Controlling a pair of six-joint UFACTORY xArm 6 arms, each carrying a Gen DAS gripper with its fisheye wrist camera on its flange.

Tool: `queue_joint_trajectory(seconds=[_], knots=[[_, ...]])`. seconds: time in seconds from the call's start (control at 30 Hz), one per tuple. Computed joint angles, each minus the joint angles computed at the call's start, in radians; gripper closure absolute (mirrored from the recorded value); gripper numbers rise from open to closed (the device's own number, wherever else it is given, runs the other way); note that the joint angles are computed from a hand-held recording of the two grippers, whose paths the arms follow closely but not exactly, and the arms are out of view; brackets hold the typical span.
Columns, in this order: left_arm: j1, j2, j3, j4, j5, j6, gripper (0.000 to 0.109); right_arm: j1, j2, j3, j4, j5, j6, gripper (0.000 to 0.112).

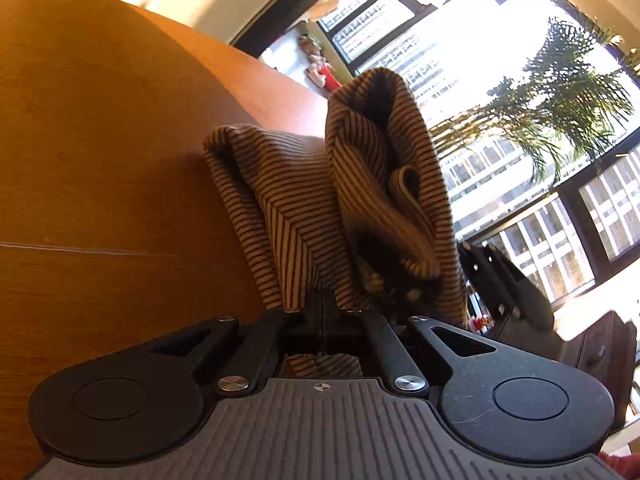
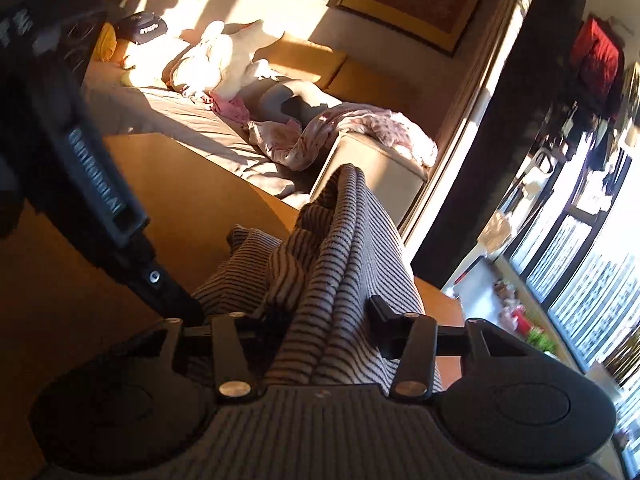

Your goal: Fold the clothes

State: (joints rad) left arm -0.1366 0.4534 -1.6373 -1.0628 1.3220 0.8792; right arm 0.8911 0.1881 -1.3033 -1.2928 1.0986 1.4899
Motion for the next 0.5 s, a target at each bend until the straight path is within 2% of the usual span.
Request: queue_joint_trajectory(seconds=[0.1, 0.13, 0.23, 0.27, 0.37, 0.5], knots=[[-0.017, 0.006, -0.005, 0.01, -0.002, 0.003, 0.109, -0.077, -0.153, 0.117, -0.031, -0.215, 0.179, 0.084], [-0.019, 0.009, -0.009, 0.011, -0.002, 0.001, 0.109, -0.096, -0.183, 0.134, -0.04, -0.273, 0.215, 0.085], [-0.024, 0.018, -0.019, 0.012, -0.002, -0.005, 0.109, -0.132, -0.186, 0.127, 0.021, -0.42, 0.164, 0.088], [-0.023, 0.019, -0.019, 0.012, -0.001, -0.006, 0.109, -0.136, -0.177, 0.126, 0.052, -0.454, 0.136, 0.09], [-0.021, 0.015, -0.011, 0.019, -0.003, -0.006, 0.109, -0.114, -0.142, 0.128, 0.099, -0.477, 0.078, 0.095], [-0.02, 0.013, -0.007, 0.015, -0.001, -0.006, 0.109, -0.129, -0.155, 0.153, 0.084, -0.525, 0.136, 0.095]])
